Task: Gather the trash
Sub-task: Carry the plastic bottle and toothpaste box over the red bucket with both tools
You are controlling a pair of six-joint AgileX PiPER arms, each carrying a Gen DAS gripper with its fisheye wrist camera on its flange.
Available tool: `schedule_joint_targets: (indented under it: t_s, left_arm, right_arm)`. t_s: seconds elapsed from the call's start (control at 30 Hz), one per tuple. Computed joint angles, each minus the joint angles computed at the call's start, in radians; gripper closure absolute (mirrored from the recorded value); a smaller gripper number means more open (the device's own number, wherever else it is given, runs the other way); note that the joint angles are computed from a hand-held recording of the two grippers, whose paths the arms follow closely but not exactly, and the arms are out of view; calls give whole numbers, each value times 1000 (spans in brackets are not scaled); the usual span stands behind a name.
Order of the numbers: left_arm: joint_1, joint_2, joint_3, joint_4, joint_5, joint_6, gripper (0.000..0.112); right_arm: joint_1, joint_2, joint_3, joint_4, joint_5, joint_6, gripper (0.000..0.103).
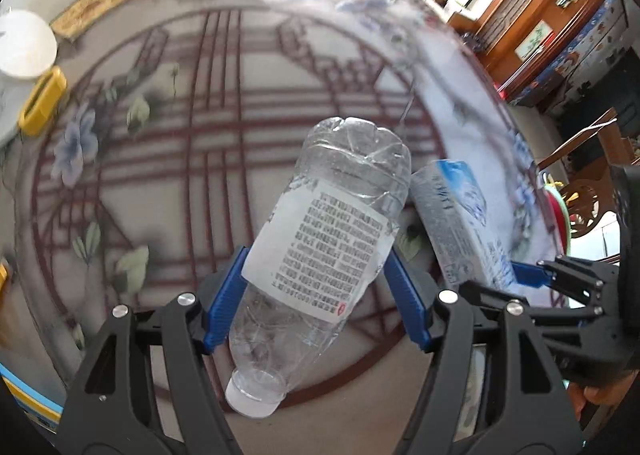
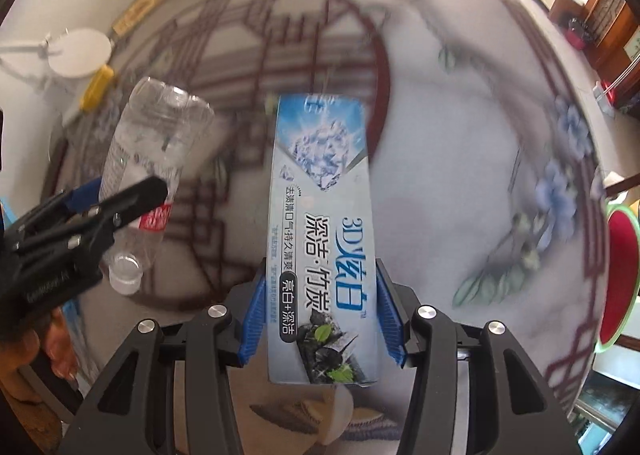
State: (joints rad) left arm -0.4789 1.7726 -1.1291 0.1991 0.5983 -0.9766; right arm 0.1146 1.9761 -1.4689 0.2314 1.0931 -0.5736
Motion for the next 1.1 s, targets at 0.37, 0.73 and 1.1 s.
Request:
schedule_joint_targets:
  t_s: [0.37, 0.73, 1.1]
  left_arm:
    - [20, 38, -14, -3, -14, -11, 42]
    - [20, -34, 37, 33, -73, -46, 61]
    - [-21, -129, 39, 145, -59, -155, 62]
  right_arm:
    - [38, 9, 43, -53, -76, 52, 30]
    - [51, -5, 25, -21, -85, 47, 56]
    - [-40, -132, 17, 109, -15, 6, 56]
